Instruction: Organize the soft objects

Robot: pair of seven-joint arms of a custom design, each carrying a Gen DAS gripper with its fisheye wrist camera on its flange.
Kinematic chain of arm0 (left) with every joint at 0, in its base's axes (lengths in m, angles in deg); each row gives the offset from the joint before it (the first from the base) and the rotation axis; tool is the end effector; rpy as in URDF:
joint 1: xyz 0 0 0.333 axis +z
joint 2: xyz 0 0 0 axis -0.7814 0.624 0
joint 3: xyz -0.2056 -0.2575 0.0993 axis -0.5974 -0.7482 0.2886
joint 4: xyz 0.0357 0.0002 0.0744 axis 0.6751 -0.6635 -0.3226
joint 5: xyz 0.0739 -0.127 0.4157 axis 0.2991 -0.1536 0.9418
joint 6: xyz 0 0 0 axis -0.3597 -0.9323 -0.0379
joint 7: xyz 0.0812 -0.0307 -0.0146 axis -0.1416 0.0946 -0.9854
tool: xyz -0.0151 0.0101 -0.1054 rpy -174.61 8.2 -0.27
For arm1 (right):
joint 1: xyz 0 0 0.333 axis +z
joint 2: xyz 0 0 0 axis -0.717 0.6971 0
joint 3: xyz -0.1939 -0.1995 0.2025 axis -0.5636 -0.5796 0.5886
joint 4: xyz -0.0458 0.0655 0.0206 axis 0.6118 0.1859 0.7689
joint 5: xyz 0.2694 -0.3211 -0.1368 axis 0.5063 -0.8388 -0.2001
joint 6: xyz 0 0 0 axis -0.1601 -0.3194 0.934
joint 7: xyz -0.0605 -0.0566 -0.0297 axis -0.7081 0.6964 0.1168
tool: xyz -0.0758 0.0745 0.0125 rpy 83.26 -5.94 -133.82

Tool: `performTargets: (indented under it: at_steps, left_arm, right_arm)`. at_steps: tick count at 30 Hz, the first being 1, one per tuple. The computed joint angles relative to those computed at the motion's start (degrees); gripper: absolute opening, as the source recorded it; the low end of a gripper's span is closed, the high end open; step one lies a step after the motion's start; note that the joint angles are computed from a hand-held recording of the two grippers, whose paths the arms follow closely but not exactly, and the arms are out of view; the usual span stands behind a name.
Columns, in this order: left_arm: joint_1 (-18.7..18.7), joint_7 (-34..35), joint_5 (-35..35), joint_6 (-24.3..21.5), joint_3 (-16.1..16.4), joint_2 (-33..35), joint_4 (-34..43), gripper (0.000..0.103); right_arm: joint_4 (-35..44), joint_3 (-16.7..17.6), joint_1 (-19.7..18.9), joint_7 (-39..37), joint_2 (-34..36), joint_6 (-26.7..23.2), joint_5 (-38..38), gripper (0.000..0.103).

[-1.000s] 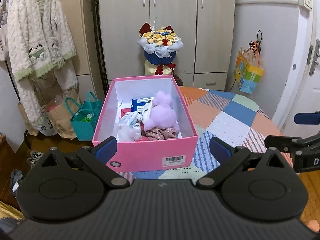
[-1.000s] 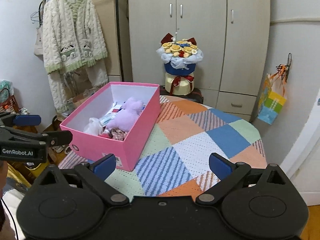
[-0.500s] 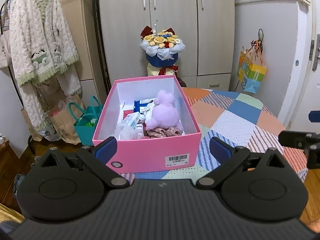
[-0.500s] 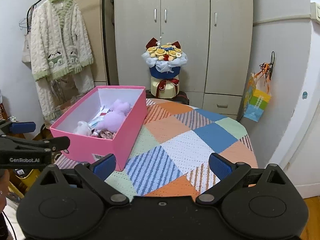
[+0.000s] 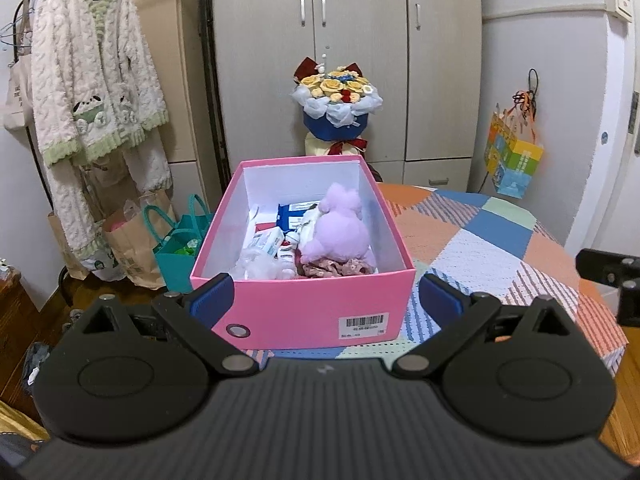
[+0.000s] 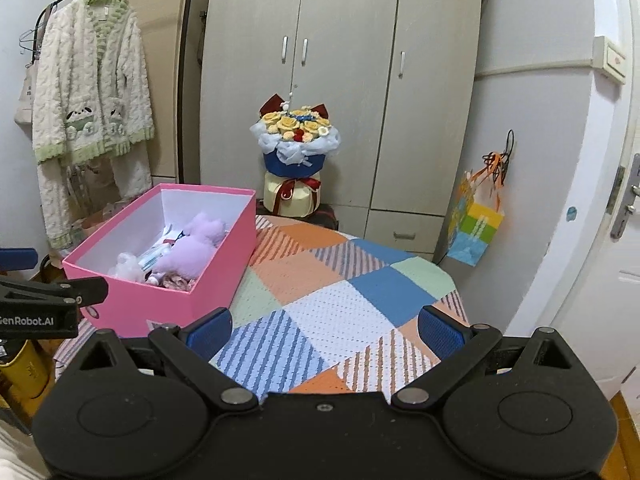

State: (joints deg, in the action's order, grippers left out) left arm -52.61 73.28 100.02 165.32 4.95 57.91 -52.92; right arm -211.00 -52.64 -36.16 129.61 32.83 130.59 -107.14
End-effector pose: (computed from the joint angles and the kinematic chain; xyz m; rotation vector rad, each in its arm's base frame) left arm 0.5127 -0.2034 0.5766 -1.4256 1.7603 -0.9968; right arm 0.4521 0.2871 0.6131 -1.6069 1.6477 -1.0421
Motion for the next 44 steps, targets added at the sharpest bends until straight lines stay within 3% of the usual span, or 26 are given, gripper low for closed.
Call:
performTargets:
  at_steps: [6,18,31,34,38,44]
  left_arm:
    - [3.47,-5.08,4.67,0.65,-3.06,0.04,0.21,0.100]
    - [0.20,-2.42,3.64,-0.25,-0.53,-0.64,0.02,0.100]
    - [1.46,-3.47,3.74,0.16,-1.81,-0.83,-0.23,0.100]
    - [2.49,-4.72,4.76,0.43,-2.50,-1.00,-0.31,0.100]
    - [6.96,-10.22,9.68,0.92,-6.06,-1.43,0.11,0.100]
    - [4.70,-10.02,9.57,0.08,-3.91,-1.20,0.23,0.100]
  right_arm:
    - [-0.08,0.96,-0.71,2.49,-0.18,-1.08,-3.28,0.101]
    - [-0.10,0.21,0.38,4.36,-0.68,-3.02,-4.58,0.101]
    - [-0.63,0.45,0.03,5.97,-1.09,-1.95,-5.46,0.101]
    - [-0.66,0.24,0.17,5.74,-1.03,-2.20,-4.85,0.101]
    - [-0.54,0.07,0.16,5.44,-0.82,-2.38,-4.57,0.101]
    - [-0.46,-0.06,0.31,5.06,-0.62,-2.64,-4.35,0.101]
